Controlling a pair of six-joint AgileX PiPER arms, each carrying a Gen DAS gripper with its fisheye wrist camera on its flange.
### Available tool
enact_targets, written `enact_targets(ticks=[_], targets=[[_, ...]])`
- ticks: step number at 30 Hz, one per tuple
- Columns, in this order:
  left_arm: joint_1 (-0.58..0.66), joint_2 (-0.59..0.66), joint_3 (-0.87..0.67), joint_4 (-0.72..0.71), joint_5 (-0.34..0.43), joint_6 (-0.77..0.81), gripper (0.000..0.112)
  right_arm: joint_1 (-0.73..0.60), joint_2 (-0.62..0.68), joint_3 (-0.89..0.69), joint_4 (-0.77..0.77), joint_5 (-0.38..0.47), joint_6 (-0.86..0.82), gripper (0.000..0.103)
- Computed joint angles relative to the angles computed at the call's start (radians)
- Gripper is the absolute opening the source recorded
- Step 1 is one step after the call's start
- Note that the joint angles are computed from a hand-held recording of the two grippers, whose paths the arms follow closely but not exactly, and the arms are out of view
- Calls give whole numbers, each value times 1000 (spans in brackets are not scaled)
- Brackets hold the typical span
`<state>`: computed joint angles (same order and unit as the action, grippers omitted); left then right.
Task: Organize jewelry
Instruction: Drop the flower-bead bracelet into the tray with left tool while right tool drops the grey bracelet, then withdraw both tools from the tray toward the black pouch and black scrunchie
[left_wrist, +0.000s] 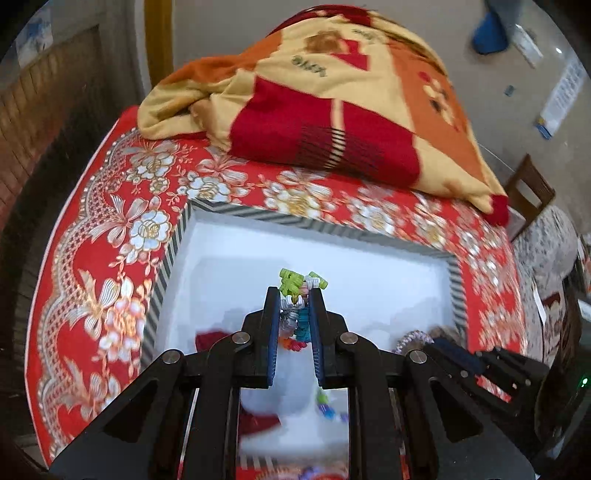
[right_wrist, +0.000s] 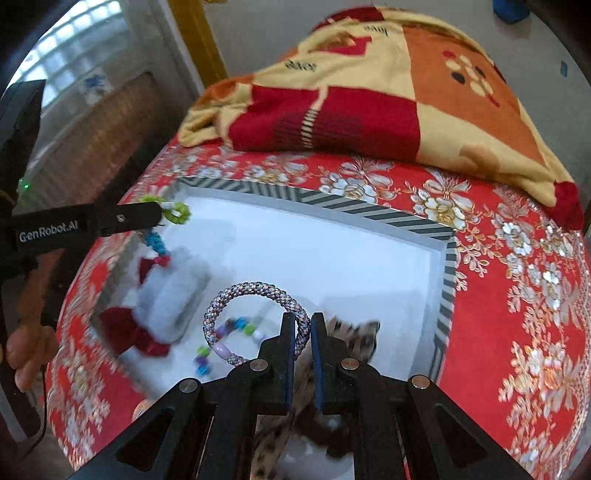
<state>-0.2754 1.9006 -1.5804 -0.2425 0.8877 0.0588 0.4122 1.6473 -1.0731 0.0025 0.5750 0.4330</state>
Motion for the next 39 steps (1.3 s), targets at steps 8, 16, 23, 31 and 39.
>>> enact_targets(ticks=[8, 16, 23, 31, 39], targets=[[21, 162, -114, 33, 6, -39, 14, -35, 174, -116, 23, 17, -32, 8], [30, 148, -76, 21, -22, -19, 48, -56, 144, -91, 78, 4, -55, 15], [31, -13, 82, 37, -86, -5, 55, -11, -64, 39, 38, -42, 42, 26], [5, -269, 346, 114, -167, -79, 55, 114, -331, 210, -70, -45, 245, 29], [-72, -471, 534, 204, -194, -196, 55, 299, -425, 266, -300, 66, 560, 29]])
